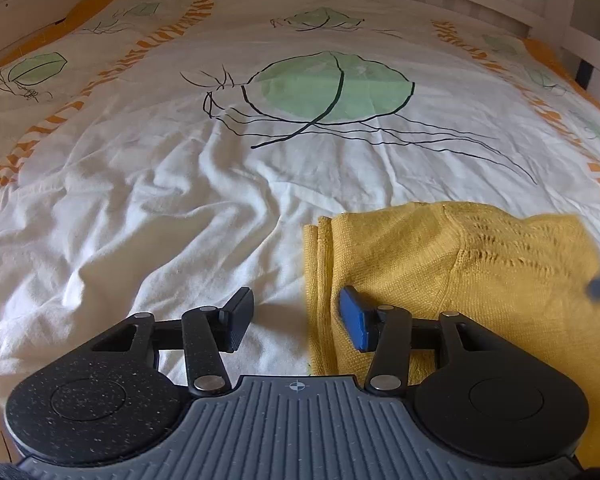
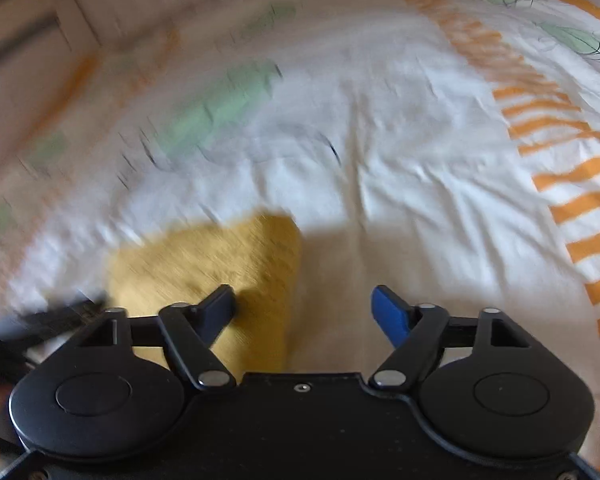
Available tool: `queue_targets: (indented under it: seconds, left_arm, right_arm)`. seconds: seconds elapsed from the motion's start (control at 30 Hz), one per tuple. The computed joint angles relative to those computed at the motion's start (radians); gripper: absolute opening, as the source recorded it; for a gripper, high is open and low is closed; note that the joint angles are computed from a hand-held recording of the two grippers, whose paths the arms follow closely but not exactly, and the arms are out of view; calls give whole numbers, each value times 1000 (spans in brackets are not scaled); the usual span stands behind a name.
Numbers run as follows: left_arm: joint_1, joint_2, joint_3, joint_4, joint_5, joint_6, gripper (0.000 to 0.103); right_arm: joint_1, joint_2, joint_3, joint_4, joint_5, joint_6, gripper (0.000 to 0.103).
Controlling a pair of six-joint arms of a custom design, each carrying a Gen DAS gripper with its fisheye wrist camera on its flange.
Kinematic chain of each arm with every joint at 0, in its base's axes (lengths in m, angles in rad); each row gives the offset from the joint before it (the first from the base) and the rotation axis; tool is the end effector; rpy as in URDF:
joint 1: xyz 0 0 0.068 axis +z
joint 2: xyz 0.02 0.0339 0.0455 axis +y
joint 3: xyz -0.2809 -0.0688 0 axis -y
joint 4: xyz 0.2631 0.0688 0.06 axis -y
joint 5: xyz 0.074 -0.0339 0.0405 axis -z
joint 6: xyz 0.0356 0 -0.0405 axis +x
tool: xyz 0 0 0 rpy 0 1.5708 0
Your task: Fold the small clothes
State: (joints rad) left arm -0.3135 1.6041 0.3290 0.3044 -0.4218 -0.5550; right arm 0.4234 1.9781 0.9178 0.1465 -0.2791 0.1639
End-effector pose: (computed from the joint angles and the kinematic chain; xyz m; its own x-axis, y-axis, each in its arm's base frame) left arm 0.2171 -0.0551 0.0722 -0.6996 -0.2786 -0.6580 -0.3615 0.9323 -0.0104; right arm 0.3408 0.1644 0.0855 -0.8017 -0.1893 -0.5670 -0.4232 0.8496 0.3149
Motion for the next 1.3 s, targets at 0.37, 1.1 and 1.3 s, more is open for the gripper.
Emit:
queue_targets:
  seconds: [0.37, 1.1, 1.3]
  left_arm:
    - [-49, -232, -44, -201, -21, -101, 78]
    - [-874, -522, 27, -1100, -305, -1007, 102]
    - [-1004, -370, 109, -1164, -301, -1105, 102]
  right_arm:
    - [-15, -53, -78, 66, 34, 7, 103]
    - [73, -597, -516, 29, 62, 103, 103]
    - [176, -751, -589, -49, 195, 117, 103]
